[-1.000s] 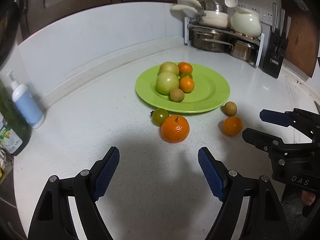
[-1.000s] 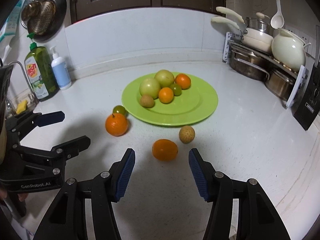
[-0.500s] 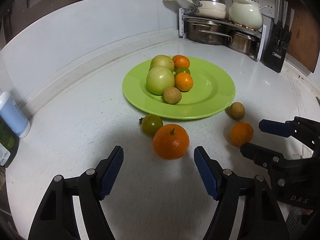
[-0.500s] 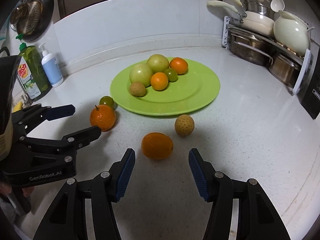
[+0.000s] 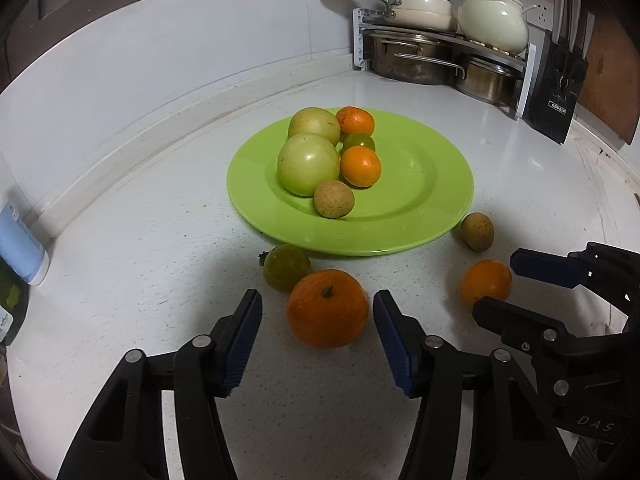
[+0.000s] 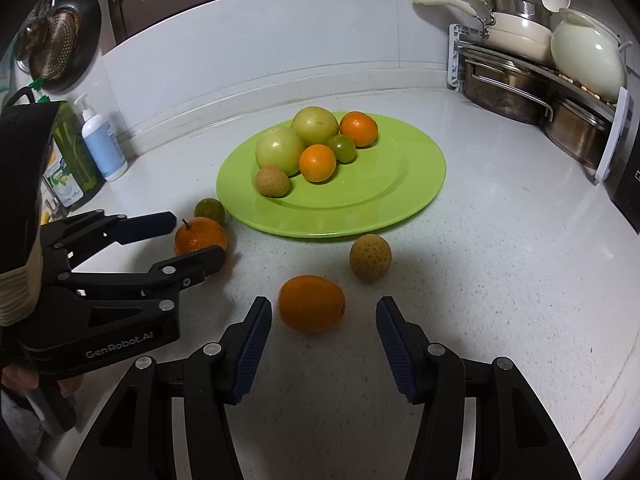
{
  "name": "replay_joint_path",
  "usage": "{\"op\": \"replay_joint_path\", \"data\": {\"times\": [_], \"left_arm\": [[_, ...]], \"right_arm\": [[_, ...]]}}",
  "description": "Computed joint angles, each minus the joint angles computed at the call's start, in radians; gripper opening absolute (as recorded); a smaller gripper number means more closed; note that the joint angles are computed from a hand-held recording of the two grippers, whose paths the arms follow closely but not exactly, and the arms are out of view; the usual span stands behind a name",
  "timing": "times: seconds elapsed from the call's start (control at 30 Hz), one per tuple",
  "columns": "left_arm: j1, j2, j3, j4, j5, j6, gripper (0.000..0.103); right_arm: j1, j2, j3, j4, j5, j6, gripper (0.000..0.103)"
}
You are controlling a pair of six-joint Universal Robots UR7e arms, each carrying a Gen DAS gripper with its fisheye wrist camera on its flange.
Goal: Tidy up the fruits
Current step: 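Grasp a large tangerine with the left tool while the right tool grasps another tangerine, then carry both tangerines onto the green plate and open both tools to release them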
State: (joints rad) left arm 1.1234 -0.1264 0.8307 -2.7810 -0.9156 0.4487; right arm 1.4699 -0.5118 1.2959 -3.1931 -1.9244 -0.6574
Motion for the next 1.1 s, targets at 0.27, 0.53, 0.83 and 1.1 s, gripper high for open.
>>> {"op": "replay_joint_path", "data": {"times": [0.27,0.53,0.83,1.1], "left_arm": [[-0.002,0.008,-0.012,0.016,0.0,0.008,0.042],[-0.007,0.002,0.01,-0.007,0.01,0.02,0.041],[-0.015,-0.033,0.082,-0.061,0.005,0.023,0.041],[-0.032,-0.073,0.159,-0.131,-0.001,0.028,0.041]], "right_arm": [[-0.002,-0.002,-0.006,0.03,0.02,-0.008,0.04],[0.0,-0.001,0.0,0.021,0.019,-0.023,0.037],[0.001,-0.016,0.019,0.0,0.028,-0.022,0.037],[0.005,-0.043,0.054,-0.025,0.049,-0.024,0.037]]}}
